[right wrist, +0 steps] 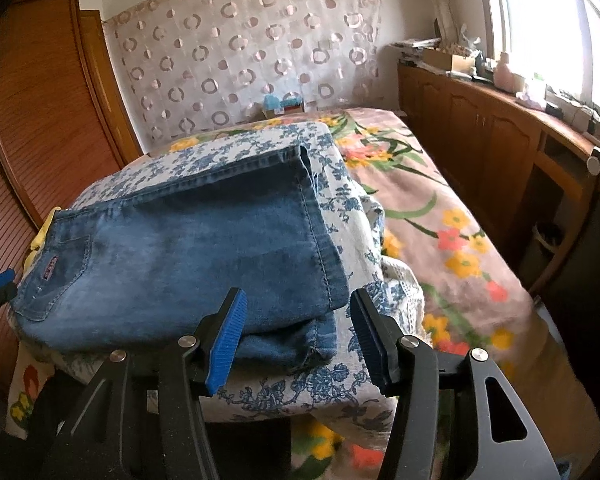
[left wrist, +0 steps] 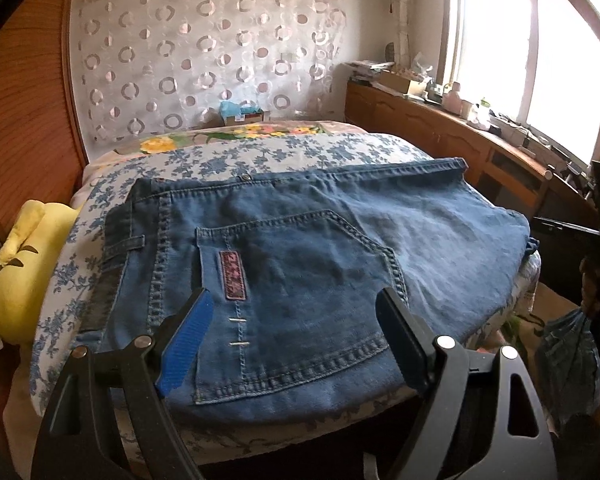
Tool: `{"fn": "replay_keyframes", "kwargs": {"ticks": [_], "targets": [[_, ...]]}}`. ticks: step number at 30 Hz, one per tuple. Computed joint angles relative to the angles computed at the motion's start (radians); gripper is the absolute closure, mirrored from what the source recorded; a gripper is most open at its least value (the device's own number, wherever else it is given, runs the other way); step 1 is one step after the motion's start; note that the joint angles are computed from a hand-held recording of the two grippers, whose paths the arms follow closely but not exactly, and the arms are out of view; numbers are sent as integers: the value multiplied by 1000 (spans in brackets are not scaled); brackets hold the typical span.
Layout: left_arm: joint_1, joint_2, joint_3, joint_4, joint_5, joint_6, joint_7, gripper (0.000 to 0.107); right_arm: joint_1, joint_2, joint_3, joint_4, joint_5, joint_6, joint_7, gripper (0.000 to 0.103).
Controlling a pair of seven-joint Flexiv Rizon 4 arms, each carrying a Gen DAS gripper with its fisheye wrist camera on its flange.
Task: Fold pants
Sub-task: 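Grasp the folded jeans edge with the right tool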
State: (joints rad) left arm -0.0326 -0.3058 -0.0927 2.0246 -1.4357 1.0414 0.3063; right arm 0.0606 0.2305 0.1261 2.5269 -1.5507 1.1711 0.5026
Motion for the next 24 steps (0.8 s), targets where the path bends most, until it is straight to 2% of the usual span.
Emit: {"fn": "replay_keyframes", "kwargs": {"ticks": [7,11,12,17,19,24], "targets": [[1,-5,-1,4,15,-1,-12,23,-23,-49,-24,-17,32,41,-1,47],[0,-7,-1,9,20,3,-16,23,-49,-79,-47,-36,-25,105,44,48],[0,-8,-1,9,22,3,-18,23,-50,-79,-45,-39,-30,104,43,50],[3,-9,-3,11,20,6,-20,23,-51,-63,-41,-46,-83,96,47,78],[4,-10,-3,11,19,5,-21,23,-42,-56,-30,-47,-76,70,28,85],[4,-10,-3,11,17,6,-20,23,-16,-48,-13,-55,-58,25,-20,94]]}}
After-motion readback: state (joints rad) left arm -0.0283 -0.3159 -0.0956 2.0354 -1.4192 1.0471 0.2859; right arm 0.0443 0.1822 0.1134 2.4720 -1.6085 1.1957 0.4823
